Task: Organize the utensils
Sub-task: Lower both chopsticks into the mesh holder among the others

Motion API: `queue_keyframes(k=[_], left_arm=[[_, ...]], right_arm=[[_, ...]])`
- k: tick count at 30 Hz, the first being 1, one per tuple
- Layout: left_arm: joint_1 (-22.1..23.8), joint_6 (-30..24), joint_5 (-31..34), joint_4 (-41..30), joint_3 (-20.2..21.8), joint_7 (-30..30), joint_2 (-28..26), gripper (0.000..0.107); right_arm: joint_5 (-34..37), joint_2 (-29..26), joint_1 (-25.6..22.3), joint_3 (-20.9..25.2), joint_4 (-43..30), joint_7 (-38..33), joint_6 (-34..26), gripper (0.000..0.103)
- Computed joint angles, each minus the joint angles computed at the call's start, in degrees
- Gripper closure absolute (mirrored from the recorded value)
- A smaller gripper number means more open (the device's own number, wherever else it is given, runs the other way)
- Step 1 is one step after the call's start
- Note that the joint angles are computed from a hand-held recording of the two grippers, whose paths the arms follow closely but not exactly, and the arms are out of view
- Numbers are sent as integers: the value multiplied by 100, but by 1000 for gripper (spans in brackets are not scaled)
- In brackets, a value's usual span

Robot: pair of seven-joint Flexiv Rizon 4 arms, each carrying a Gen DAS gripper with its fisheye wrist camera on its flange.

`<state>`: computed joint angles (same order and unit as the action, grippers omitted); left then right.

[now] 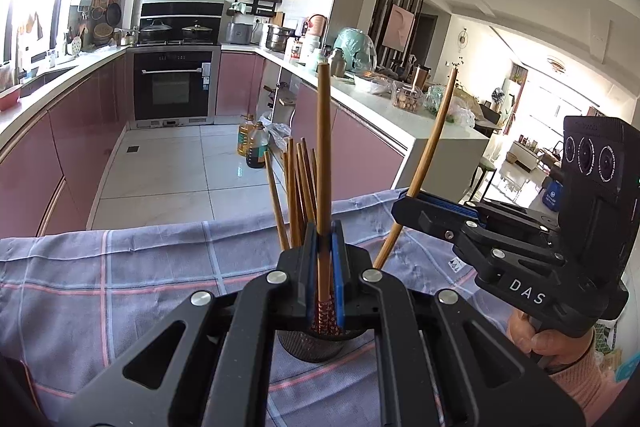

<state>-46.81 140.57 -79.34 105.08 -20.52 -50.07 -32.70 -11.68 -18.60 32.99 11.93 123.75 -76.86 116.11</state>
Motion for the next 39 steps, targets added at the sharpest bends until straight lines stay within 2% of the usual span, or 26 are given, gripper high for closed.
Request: queue_keyframes(k=[15,39], left_arm=[[89,-160,-258,-201,-121,389,-169,99],[164,-123,-720,-500,-402,965,-300,99]], right_arm=[[-218,-163,-124,93,-69,230,-179,97],[-649,-395,-388,238,-165,511,-322,97]])
